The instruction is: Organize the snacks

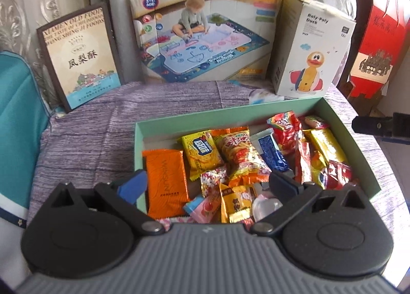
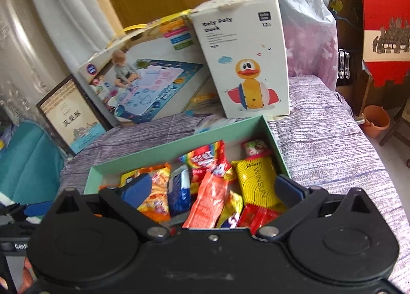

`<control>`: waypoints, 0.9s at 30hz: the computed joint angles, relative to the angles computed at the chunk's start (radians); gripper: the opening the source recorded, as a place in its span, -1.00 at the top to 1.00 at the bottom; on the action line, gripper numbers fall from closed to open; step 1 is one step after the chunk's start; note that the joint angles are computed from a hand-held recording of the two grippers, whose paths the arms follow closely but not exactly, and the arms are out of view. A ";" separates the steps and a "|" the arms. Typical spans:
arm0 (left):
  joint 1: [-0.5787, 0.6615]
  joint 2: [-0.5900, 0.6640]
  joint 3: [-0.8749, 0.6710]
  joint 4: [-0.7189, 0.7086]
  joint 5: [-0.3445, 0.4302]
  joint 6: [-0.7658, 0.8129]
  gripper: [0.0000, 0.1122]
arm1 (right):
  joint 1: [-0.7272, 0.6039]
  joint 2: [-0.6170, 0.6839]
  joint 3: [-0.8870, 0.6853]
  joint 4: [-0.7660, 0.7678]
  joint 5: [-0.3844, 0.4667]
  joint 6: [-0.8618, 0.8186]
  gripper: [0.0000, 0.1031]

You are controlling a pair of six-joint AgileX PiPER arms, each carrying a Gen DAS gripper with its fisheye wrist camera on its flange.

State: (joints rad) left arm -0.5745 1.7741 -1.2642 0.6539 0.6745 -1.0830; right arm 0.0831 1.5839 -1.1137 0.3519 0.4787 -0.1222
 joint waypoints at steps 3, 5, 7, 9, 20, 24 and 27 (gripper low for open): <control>-0.031 -0.046 0.042 0.023 0.015 -0.043 -0.84 | 0.013 -0.066 0.044 -0.016 0.010 0.017 -1.00; -0.052 -0.075 0.066 0.035 0.027 -0.068 -0.84 | 0.023 -0.105 0.068 -0.036 0.020 0.036 -1.00; -0.078 -0.106 0.093 0.053 0.039 -0.104 -0.84 | 0.032 -0.146 0.094 -0.055 0.027 0.051 -1.00; -0.106 -0.131 0.116 0.073 0.055 -0.138 -0.84 | 0.044 -0.188 0.122 -0.069 0.031 0.063 -1.00; -0.261 -0.221 0.259 0.178 0.126 -0.332 -0.84 | 0.095 -0.359 0.261 -0.146 0.071 0.137 -1.00; -0.292 -0.234 0.307 0.194 0.127 -0.382 -0.84 | 0.117 -0.393 0.314 -0.181 0.070 0.179 -1.00; -0.296 -0.243 0.338 0.188 0.111 -0.406 -0.84 | 0.133 -0.399 0.341 -0.206 0.070 0.205 -1.00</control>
